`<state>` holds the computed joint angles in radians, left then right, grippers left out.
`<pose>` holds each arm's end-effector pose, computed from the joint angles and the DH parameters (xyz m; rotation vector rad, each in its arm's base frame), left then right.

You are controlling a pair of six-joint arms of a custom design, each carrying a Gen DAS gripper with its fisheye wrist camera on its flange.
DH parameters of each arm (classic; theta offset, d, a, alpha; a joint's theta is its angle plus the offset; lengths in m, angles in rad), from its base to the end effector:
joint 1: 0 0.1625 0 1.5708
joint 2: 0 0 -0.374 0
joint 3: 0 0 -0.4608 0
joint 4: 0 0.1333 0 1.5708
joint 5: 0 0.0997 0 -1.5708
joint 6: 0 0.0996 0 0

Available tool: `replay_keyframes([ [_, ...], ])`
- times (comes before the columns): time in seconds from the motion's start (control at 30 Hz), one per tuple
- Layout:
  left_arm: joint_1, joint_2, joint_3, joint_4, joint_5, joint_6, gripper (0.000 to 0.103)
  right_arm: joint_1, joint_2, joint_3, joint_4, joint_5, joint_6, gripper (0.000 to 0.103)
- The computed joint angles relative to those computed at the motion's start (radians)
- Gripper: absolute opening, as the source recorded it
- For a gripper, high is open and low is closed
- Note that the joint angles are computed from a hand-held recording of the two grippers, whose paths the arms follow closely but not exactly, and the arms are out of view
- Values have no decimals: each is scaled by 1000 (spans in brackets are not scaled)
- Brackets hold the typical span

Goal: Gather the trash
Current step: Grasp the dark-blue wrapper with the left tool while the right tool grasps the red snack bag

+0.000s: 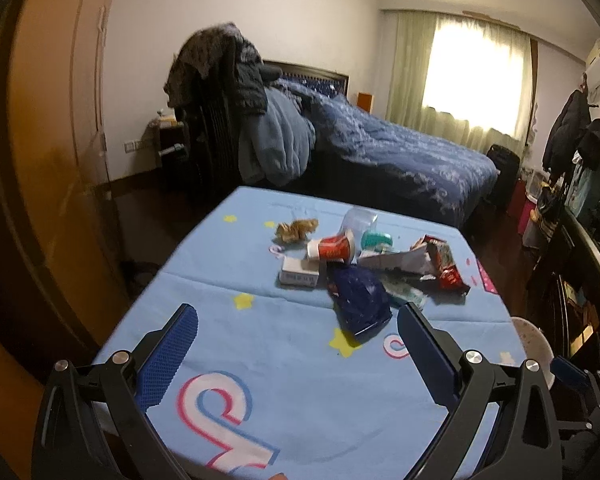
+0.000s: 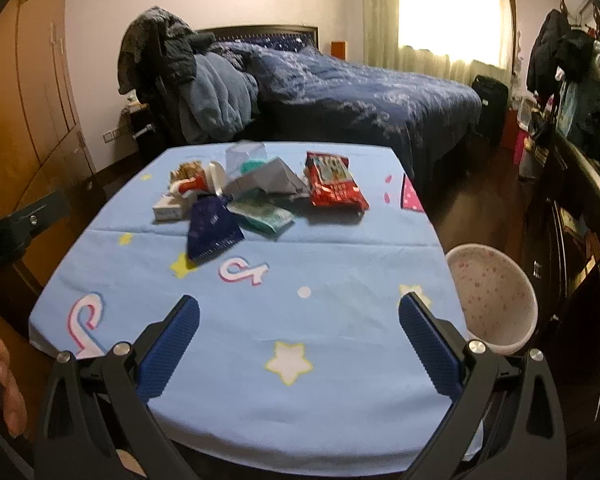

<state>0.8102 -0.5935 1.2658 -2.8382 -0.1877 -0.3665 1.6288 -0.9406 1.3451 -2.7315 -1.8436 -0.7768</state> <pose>-0.3589 -0.7125 0.1252 -0.0994 1.9242 -1.3101 0.1516 -0.7749 0.2819 0.8927 -2.3508 0.8124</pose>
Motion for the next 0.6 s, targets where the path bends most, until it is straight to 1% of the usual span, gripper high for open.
replay_keyframes([
  [0.03, 15, -5, -9, 67, -29, -46, 99, -2, 12, -16, 13, -6, 7, 100],
  [0.1, 43, 14, -56, 120, -81, -68, 99, -7, 38, -52, 40, -15, 22, 100],
  [0.13, 51, 27, -78, 133, -89, -71, 99, -9, 46, -63, 46, -16, 25, 100],
  [0.23, 90, 111, -217, 245, -108, -89, 99, -15, 78, -110, 73, -19, 35, 100],
  [0.27, 106, 144, -277, 311, -126, -110, 99, -16, 85, -119, 77, -20, 37, 100],
  [0.33, 131, 201, -378, 376, -165, -122, 99, -19, 101, -146, 89, -25, 41, 100],
  [0.37, 143, 231, -437, 437, -176, -159, 99, -21, 110, -160, 95, -29, 44, 100],
  [0.43, 162, 294, -543, 481, -188, -170, 99, -25, 134, -200, 107, -35, 54, 100],
  [0.5, 175, 337, -627, 595, -185, -229, 99, -28, 153, -235, 118, -39, 61, 100],
  [0.57, 183, 366, -685, 678, -185, -280, 99, -30, 165, -254, 117, -35, 62, 100],
  [0.6, 186, 374, -700, 685, -190, -281, 99, -31, 175, -271, 118, -32, 58, 100],
])
